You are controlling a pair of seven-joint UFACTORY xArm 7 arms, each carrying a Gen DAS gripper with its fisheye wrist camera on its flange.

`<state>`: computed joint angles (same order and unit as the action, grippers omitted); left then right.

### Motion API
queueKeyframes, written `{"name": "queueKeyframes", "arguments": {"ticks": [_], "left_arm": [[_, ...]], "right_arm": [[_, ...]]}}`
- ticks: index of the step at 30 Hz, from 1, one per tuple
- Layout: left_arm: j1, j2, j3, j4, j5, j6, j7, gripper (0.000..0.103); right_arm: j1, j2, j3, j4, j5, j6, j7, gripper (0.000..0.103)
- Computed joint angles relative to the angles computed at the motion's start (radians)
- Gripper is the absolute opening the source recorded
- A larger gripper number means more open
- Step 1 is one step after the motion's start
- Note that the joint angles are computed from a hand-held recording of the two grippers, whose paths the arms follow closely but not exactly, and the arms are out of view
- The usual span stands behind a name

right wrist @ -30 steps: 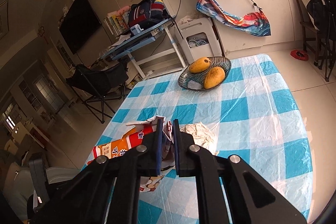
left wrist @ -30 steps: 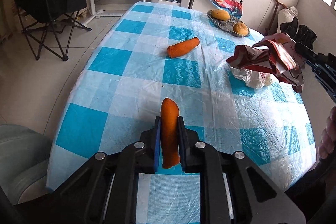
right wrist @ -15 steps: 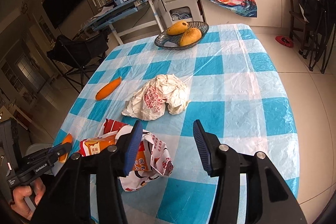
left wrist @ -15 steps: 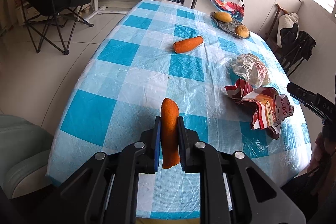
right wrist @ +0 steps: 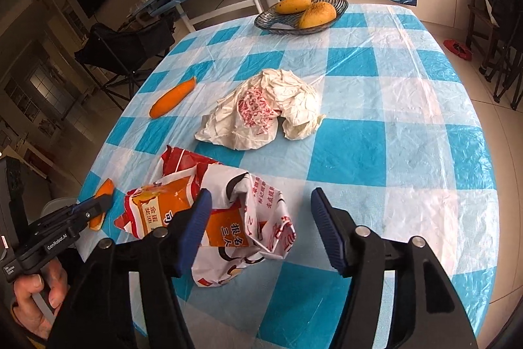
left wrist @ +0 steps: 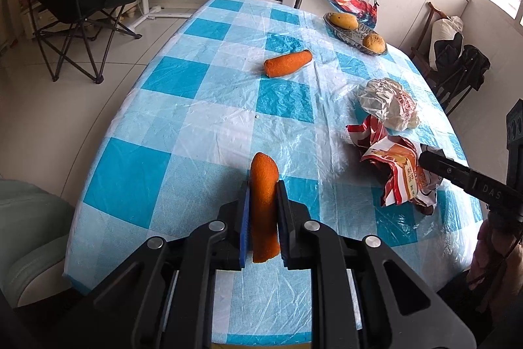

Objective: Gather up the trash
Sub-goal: 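Carry the carrot toward the basin while the right tool drops the snack bag into it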

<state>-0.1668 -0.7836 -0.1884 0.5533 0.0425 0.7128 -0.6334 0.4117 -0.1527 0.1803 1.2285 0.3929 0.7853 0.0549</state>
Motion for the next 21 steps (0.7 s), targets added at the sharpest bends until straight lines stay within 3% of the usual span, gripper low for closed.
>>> {"name": "queueKeyframes", "arguments": {"ticks": [2,9,21], "left_arm": [[-0.014,-0.017,0.010,-0.007,-0.010,-0.017,0.010,0.015],[-0.045,-0.131,0.054,-0.050,-0.090,-0.063,0.030,0.014],[-0.017,-0.367,0.013,-0.097,-0.087,0.110,-0.009,0.014]], "right_arm": [[0.002,-0.014,0.003,-0.011,-0.009,-0.009,-0.001,0.023],[0.062,-0.110,-0.023,-0.098,0.161,-0.105,-0.124,0.020],[0.226,-0.268,0.031,-0.182,0.165,-0.031,-0.349,0.020]]}}
